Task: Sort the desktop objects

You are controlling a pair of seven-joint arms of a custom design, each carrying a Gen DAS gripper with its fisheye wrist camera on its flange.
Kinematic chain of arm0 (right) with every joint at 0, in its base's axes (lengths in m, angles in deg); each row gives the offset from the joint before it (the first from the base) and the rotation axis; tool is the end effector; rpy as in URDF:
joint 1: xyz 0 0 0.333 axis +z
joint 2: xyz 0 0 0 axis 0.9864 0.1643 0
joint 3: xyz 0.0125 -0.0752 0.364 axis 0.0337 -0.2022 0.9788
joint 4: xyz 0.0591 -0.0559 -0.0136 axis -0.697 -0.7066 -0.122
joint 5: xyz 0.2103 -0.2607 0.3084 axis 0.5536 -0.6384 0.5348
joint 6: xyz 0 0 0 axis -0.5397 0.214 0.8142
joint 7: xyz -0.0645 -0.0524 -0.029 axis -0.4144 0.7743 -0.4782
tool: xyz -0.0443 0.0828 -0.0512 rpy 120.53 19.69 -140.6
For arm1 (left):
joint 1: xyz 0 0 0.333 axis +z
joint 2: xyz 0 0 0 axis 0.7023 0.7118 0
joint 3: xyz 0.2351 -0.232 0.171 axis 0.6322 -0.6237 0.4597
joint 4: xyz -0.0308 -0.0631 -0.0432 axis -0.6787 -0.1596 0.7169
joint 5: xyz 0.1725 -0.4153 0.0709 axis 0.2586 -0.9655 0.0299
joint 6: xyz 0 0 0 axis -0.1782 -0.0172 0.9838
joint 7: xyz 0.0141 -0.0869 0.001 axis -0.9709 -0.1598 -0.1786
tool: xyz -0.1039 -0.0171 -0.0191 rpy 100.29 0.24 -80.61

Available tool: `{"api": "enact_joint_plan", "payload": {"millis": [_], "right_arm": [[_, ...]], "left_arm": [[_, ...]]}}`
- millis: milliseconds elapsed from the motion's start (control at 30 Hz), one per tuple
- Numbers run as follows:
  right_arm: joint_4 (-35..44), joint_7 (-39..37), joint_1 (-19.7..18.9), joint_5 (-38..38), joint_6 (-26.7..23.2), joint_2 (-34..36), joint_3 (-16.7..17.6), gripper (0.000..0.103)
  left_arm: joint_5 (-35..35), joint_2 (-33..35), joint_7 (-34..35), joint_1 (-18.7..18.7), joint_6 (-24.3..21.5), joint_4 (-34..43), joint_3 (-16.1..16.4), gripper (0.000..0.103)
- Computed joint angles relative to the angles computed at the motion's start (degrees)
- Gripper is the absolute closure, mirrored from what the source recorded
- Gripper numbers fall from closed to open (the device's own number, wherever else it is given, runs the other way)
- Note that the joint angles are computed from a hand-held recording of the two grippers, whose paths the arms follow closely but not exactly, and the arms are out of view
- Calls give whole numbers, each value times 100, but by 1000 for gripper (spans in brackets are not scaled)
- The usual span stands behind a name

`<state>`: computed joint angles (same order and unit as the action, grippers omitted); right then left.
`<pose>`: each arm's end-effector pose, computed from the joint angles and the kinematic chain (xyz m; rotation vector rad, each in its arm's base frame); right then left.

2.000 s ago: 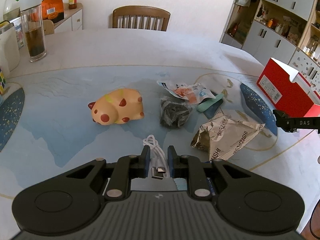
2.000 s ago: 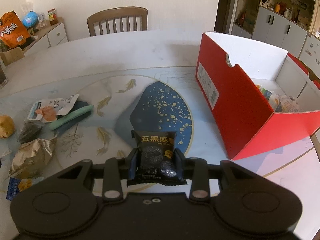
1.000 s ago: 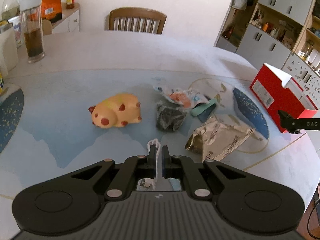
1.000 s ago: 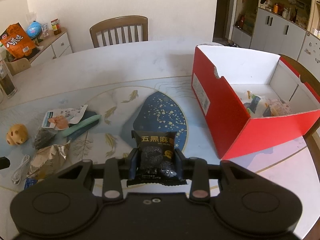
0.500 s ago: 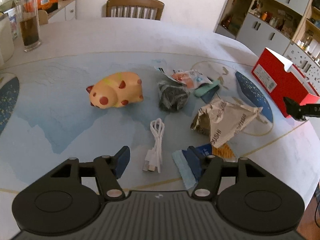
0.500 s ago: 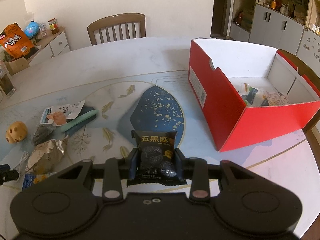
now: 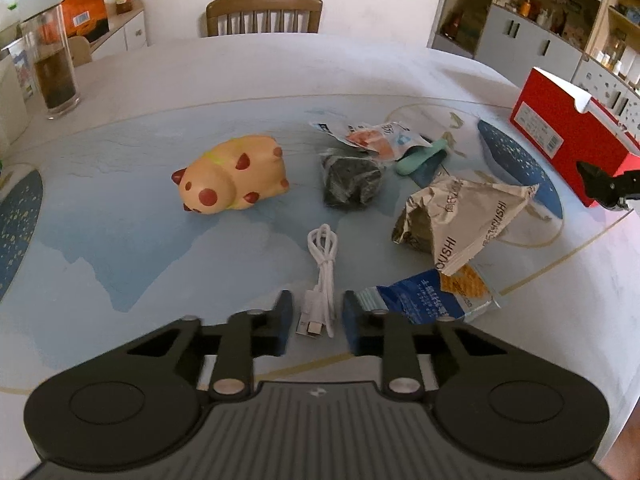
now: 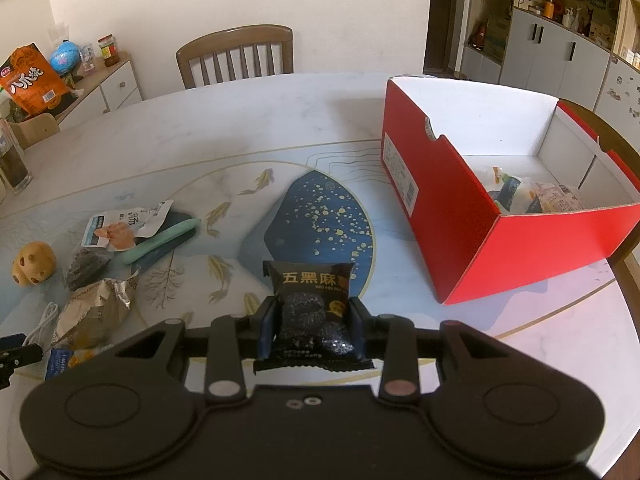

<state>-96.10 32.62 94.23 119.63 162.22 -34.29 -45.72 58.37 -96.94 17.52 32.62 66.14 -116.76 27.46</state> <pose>0.4864 0.0201 0.4866 -2.2008 1.1656 -0.3663 0.3237 -0.2678 0.4454 -2.0892 1.5466 -0.6550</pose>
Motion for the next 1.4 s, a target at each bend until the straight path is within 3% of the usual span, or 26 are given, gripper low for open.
{"api": "enact_joint_plan", "payload": {"millis": [367, 767, 1067, 1400], "right_arm": [[60, 4, -17, 3, -23, -32, -29, 67], [301, -203, -97, 156, -252, -71, -180, 67], [727, -583, -233, 505, -556, 103, -311, 67], [1462, -1027, -636, 970, -1131, 678, -318, 67]], "left_arm": [[-116, -220, -242, 63, 312, -113, 17, 86], [-101, -429, -319, 241, 328, 107, -156, 86], [-33, -101, -254, 308, 212, 623, -233, 86], [674, 808, -619, 548, 129, 1598, -497, 86]]}}
